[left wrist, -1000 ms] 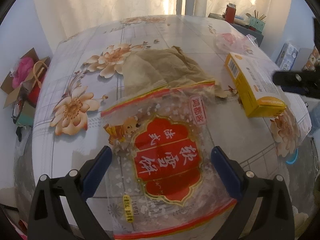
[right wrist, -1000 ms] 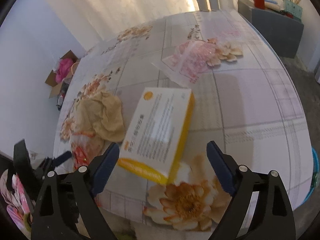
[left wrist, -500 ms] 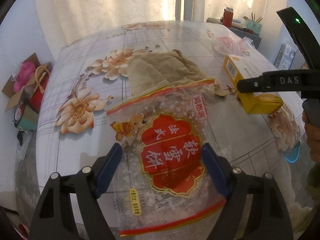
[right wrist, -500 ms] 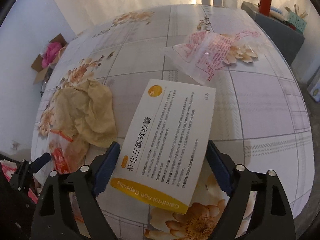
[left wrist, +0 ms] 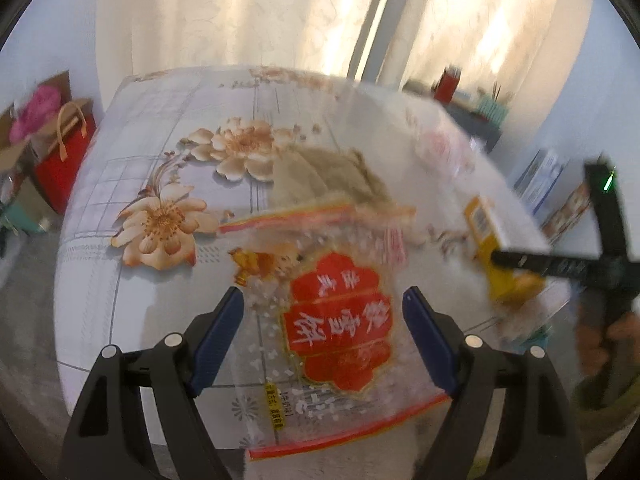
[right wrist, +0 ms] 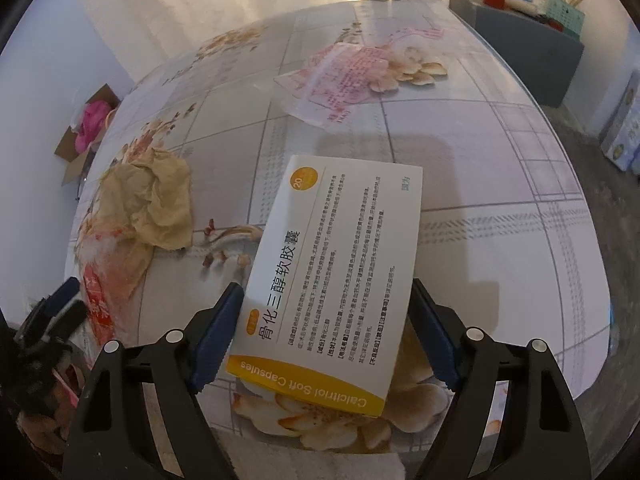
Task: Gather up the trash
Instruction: 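Grip the red-printed snack bag with the left gripper while the right tool holds the box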
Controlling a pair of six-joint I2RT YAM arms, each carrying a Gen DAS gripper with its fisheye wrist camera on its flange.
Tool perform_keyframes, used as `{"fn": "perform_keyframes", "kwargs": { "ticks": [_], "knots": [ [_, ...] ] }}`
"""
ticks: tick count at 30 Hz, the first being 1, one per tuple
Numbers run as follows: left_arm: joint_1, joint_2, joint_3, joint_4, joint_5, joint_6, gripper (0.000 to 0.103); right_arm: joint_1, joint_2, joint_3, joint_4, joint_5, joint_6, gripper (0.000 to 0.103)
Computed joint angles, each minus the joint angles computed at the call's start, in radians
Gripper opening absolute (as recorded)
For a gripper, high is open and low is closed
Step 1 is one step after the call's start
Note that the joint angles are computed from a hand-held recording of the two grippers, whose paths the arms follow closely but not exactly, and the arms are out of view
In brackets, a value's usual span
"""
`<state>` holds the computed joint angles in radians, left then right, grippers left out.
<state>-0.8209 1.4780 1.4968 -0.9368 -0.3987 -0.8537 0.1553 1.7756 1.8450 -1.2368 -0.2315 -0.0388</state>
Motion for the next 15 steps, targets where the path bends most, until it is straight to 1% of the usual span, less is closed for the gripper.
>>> {"fn": "perform_keyframes", "kwargs": {
  "ticks": [3,5,10,12,15],
  "knots": [
    [0.016,-0.068,-0.053,0.056,0.015,-0.021,0.079,0.001,-0.002,-0.003,0.002,0.002,-0.002,0.077],
    [0.022,-0.093,-0.072,0.069,0.017,-0.03,0.079,-0.001,-0.003,-0.003,0.001,-0.002,-0.007,0.077],
    [0.063,-0.082,-0.07,0.0,0.052,-0.065,0.079,-0.003,0.0,0.0,0.0,-0.009,-0.012,0.077],
    [0.087,-0.104,-0.105,0.027,0.103,-0.083,0.078,-0.001,0.003,0.003,0.0,-0.009,-0.01,0.077],
    [0.121,-0.152,-0.172,0.092,0.189,-0.114,0.073,-0.003,0.003,0.004,-0.001,-0.016,-0.007,0.077]
  ]
}}
